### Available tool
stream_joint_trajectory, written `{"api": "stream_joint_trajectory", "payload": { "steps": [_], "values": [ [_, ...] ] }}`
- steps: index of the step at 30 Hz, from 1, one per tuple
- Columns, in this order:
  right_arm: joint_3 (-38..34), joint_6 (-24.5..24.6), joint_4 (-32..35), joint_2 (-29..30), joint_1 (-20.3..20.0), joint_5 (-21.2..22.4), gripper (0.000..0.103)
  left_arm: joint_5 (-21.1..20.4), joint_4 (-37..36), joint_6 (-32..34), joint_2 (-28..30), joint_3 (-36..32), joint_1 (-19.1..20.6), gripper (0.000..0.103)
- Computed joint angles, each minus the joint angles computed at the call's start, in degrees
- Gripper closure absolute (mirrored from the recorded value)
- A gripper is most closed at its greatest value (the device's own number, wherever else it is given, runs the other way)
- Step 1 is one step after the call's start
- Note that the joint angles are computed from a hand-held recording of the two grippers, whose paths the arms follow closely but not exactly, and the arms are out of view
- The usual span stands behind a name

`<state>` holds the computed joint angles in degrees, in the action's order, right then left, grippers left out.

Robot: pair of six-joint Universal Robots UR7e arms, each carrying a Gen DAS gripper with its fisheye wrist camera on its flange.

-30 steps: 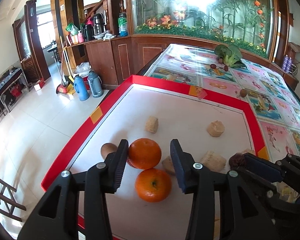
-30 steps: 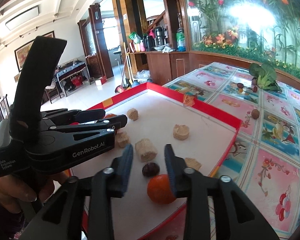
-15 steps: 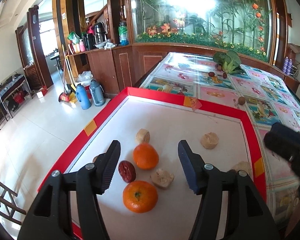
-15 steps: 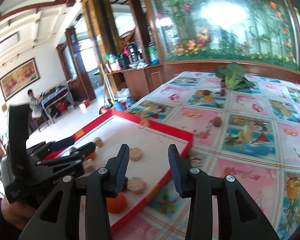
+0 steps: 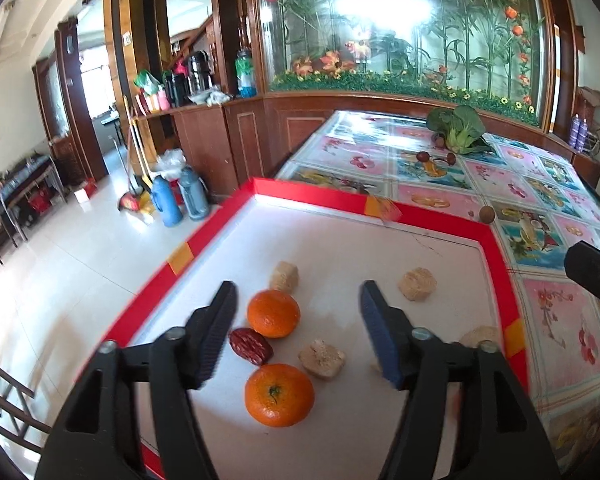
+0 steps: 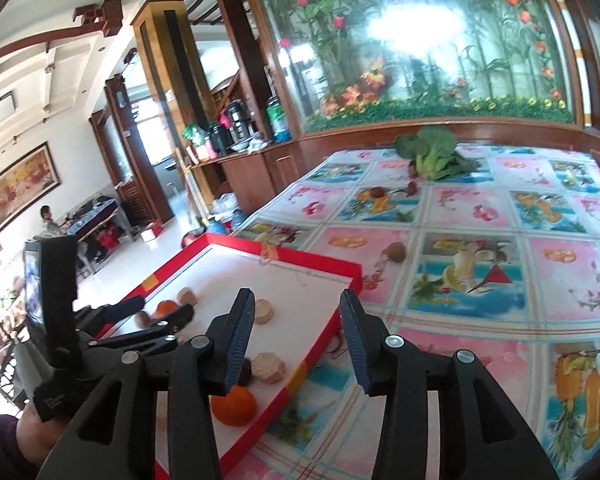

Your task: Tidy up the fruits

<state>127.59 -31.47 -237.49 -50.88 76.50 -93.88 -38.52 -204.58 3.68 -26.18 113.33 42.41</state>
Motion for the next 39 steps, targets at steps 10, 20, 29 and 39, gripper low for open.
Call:
{"api": "stream_joint_trajectory", "payload": {
  "steps": [10, 20, 29, 39],
  "values": [
    [-1.0, 0.8, -2.6, 0.6, 0.0, -2.2, 0.056, 3.4, 0.7, -1.1, 1.7, -2.5, -0.8, 0.013],
    [-1.3, -3.0, -9.7, 2.7, 0.5, -2.1, 0.053, 4.9, -2.3, -2.1, -0.4, 0.5, -3.3, 0.003],
    [1.3, -0.8, -14.3, 3.0, -0.4, 2.1, 0.027, 14.3, -15.4, 5.0, -0.4, 3.1, -8.1, 0.000],
    [5.9, -2.2, -16.8, 2.1, 0.4, 4.4, 0.020, 14.4, -12.5, -3.7, -5.9, 10.8, -12.0, 0.000]
  ]
}}
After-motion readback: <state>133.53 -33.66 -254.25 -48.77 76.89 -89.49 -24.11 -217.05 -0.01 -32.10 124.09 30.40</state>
